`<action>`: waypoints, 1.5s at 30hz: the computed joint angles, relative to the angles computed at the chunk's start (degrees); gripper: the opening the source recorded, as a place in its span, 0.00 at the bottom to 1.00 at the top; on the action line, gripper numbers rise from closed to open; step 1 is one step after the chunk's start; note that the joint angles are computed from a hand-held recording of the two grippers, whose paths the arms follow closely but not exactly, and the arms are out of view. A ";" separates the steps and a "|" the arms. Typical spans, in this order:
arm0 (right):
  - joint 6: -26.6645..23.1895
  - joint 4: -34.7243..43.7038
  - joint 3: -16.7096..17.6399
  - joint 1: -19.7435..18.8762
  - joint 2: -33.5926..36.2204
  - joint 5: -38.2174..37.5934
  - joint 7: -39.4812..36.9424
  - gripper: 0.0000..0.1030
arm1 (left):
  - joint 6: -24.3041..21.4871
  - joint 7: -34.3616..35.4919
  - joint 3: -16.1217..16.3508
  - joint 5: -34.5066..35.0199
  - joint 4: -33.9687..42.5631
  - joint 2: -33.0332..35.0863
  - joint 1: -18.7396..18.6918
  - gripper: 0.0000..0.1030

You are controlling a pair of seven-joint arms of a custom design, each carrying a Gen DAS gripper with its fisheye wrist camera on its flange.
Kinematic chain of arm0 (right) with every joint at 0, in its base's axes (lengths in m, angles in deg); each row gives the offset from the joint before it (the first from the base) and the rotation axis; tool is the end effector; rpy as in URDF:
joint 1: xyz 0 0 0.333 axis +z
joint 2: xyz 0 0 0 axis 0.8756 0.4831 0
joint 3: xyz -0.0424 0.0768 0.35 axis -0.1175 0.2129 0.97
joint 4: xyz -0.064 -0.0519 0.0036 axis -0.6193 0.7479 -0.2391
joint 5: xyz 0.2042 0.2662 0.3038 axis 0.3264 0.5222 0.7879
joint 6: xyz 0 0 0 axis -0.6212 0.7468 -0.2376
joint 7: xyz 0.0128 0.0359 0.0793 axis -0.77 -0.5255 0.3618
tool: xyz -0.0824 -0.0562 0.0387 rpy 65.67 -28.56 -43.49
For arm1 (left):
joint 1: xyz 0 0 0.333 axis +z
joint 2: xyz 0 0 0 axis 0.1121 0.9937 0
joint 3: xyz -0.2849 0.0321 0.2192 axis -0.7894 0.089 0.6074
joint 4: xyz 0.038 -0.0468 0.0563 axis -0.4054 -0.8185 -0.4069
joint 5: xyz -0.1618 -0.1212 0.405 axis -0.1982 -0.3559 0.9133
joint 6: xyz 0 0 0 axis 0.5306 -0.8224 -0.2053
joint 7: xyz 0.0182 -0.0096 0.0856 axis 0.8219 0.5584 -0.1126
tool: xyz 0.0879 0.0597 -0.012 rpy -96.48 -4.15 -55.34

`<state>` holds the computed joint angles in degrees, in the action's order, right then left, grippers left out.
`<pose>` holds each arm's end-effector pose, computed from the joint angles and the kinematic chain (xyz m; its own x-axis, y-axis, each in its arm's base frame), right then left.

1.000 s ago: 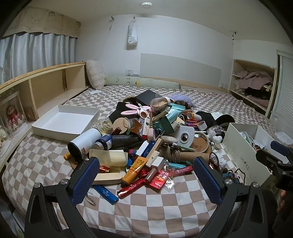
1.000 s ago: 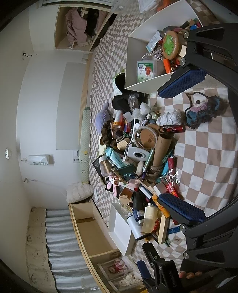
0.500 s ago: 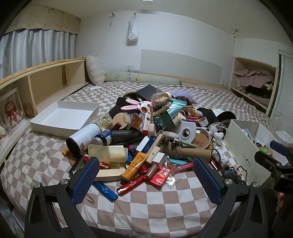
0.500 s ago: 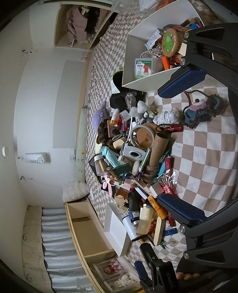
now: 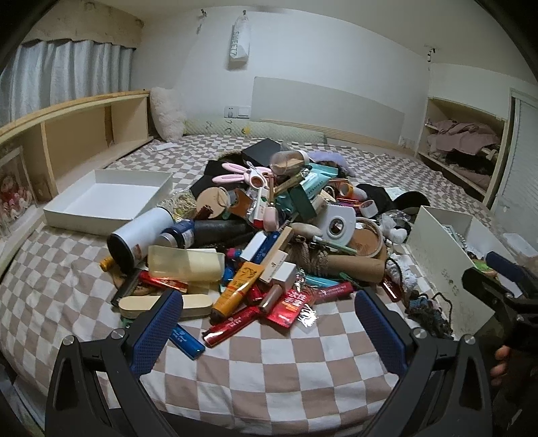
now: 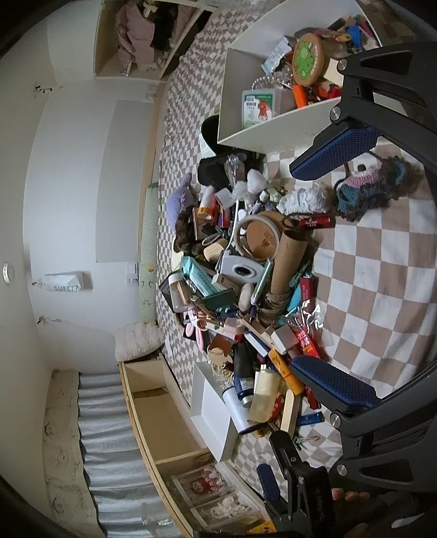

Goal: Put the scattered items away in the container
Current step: 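Move both tools down toward the pile of items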

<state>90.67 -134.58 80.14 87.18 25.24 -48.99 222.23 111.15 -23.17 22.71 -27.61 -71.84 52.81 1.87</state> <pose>0.6265 0.3650 0.5658 0.2218 -0.9729 -0.0652 -0.5142 -0.0598 -0.8556 0.6220 -0.1779 0.5486 -0.0762 -0.9911 0.1089 -0.5801 -0.0447 -0.8133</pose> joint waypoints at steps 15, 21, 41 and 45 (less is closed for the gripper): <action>1.73 0.00 4.16 -2.57 3.33 19.39 -17.08 1.00 | -2.73 5.31 1.80 -9.89 3.23 3.19 -1.39 1.00; -0.81 2.41 6.77 -3.76 6.05 28.34 -28.50 1.00 | -4.55 9.59 2.27 -16.64 6.72 6.10 -0.88 1.00; -6.97 20.99 13.26 -5.69 21.34 41.79 -59.22 1.00 | -7.51 19.98 5.04 -28.73 16.76 14.64 -0.91 1.00; -9.27 25.68 14.57 -5.29 24.86 44.29 -67.70 1.00 | -5.53 20.94 4.49 -32.43 15.93 14.70 0.04 1.00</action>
